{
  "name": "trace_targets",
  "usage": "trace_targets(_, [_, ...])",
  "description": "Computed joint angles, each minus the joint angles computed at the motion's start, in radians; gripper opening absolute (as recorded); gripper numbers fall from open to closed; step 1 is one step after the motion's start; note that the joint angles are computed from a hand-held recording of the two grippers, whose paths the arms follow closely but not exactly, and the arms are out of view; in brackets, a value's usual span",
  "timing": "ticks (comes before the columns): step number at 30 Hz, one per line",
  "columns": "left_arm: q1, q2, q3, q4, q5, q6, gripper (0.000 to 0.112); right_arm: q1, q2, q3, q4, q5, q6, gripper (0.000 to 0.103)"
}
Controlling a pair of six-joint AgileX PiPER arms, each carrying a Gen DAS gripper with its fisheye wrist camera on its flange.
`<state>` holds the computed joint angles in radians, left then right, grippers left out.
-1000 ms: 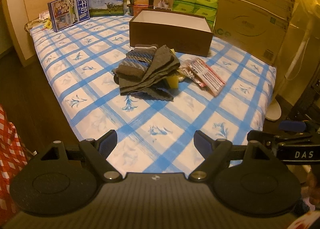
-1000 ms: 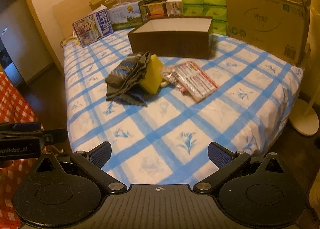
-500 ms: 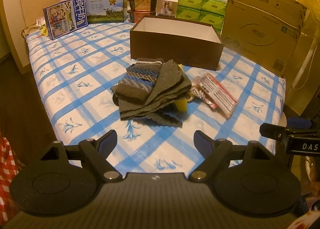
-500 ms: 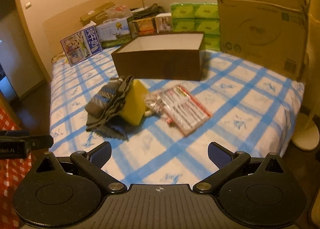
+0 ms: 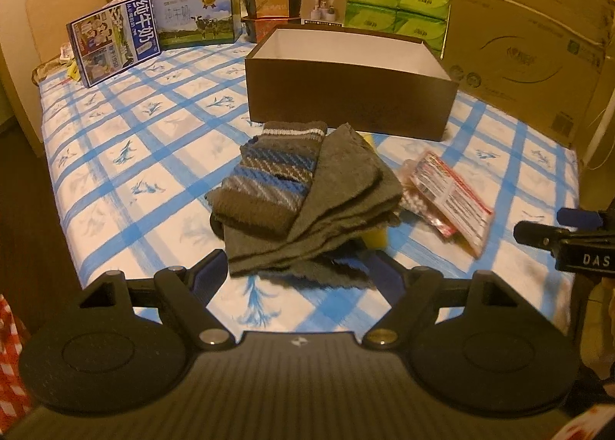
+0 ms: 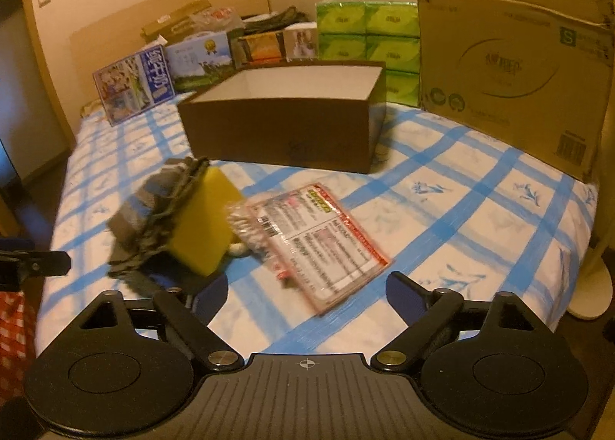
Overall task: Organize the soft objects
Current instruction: 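Move both tools toward the pile of soft items and packets, then grasp the red-and-white printed packet with the right tool while the left tool grasps the striped knit sock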
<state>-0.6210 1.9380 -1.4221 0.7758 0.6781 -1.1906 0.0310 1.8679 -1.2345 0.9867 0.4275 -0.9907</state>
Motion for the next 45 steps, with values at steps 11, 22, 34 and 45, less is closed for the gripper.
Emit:
trace_targets(11, [0.108,0.199,-0.235,-0.078,0.006,0.188,0.079,0.083,0.263,-0.235,-0.026,-0.082,-0.111,0.082])
trace_targets(22, [0.167,0.311,-0.385,-0.177,-0.003,0.34,0.079,0.141,0.401,-0.371,-0.286,-0.143,0.099,0.075])
trace_targets(34, [0.219,0.366,-0.473,-0.318,-0.04,0.497,0.079,0.099,0.489,-0.537,-0.347,-0.006,0.333,0.054])
trace_targets(45, [0.25,0.408,-0.556,-0.407,-0.016,0.592,0.079,0.132,0.569,-0.783,-0.976,0.137,0.802,0.036])
